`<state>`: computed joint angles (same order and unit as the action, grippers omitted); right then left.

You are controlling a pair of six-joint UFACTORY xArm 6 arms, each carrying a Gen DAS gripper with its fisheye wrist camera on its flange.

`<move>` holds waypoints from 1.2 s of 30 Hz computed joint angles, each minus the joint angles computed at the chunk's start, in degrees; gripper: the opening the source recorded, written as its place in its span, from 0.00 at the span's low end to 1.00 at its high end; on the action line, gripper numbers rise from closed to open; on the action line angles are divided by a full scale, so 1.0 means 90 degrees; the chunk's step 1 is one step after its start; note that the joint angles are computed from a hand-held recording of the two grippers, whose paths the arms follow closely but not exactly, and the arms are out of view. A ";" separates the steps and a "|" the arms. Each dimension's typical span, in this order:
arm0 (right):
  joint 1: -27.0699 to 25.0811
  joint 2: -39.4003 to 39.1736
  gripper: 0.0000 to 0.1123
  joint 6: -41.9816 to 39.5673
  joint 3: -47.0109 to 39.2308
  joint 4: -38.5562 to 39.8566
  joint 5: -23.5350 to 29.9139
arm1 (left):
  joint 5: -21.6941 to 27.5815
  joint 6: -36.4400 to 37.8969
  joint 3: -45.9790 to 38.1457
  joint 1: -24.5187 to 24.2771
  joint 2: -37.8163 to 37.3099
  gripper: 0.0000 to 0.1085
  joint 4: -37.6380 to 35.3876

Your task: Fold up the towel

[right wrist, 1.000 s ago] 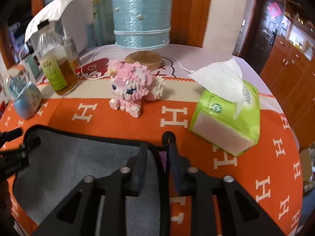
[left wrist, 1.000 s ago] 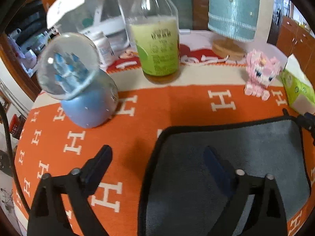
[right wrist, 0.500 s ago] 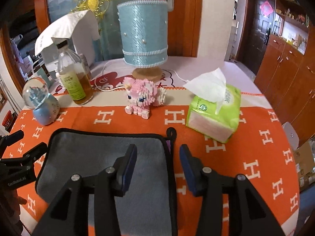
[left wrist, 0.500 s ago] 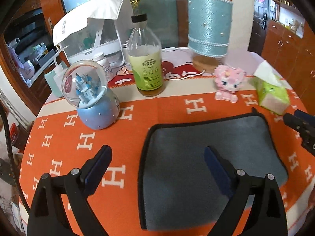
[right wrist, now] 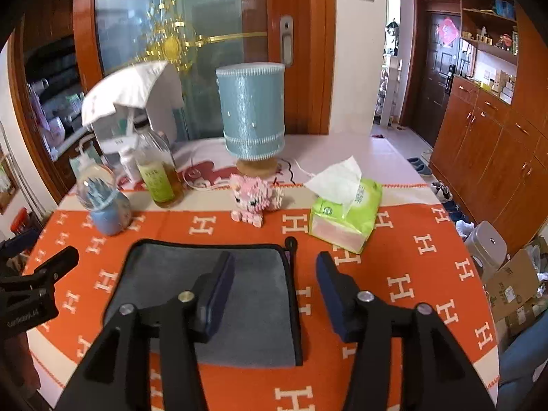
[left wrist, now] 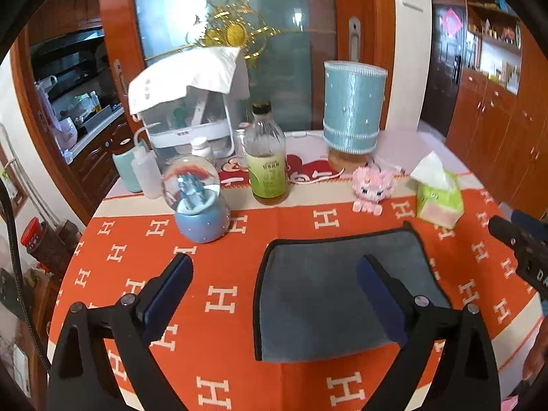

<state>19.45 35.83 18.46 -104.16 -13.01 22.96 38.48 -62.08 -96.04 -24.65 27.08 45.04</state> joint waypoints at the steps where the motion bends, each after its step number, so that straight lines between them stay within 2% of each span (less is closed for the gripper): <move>1: 0.0002 -0.0178 0.51 0.0106 0.0212 -0.0106 -0.0105 | -0.0063 -0.0060 0.0164 -0.0005 -0.0159 0.90 0.0029; 7: 0.0108 -0.1139 0.54 0.0185 0.1331 -0.0243 -0.0475 | -0.0158 -0.0526 0.1087 -0.0205 -0.1098 0.90 0.0468; 12: 0.0220 -0.1973 0.54 0.0315 0.2377 -0.0270 -0.0717 | 0.0204 -0.1196 0.1826 -0.0638 -0.1865 0.94 0.1298; 15: 0.0280 -0.2377 0.54 0.0213 0.2870 0.0001 -0.0669 | 0.0368 -0.1499 0.2229 -0.0873 -0.2240 0.94 0.1448; 19: 0.0341 -0.2920 0.54 -0.0109 0.3548 0.0504 -0.0646 | 0.0246 -0.1730 0.2751 -0.1062 -0.2669 0.94 0.1190; 23: 0.0369 -0.3419 0.54 0.0247 0.4153 0.0095 -0.0719 | 0.0099 -0.1973 0.3124 -0.1190 -0.2964 0.94 0.1004; 27: 0.0412 -0.3811 0.54 0.0310 0.4607 0.0006 -0.0641 | 0.0317 -0.2051 0.3254 -0.1412 -0.3090 0.94 0.0807; 31: 0.0458 -0.4038 0.54 -0.0176 0.4940 0.0629 -0.0611 | 0.0458 -0.2186 0.3366 -0.1643 -0.3167 0.94 0.0804; 34: 0.0484 -0.4226 0.54 -0.0257 0.5202 0.0860 -0.0593 | 0.0743 -0.1902 0.3269 -0.1786 -0.3100 0.94 0.0240; 36: 0.0505 -0.4334 0.54 -0.0333 0.5358 0.0998 -0.0613 | 0.0552 -0.1801 0.3361 -0.1775 -0.3133 0.94 0.0047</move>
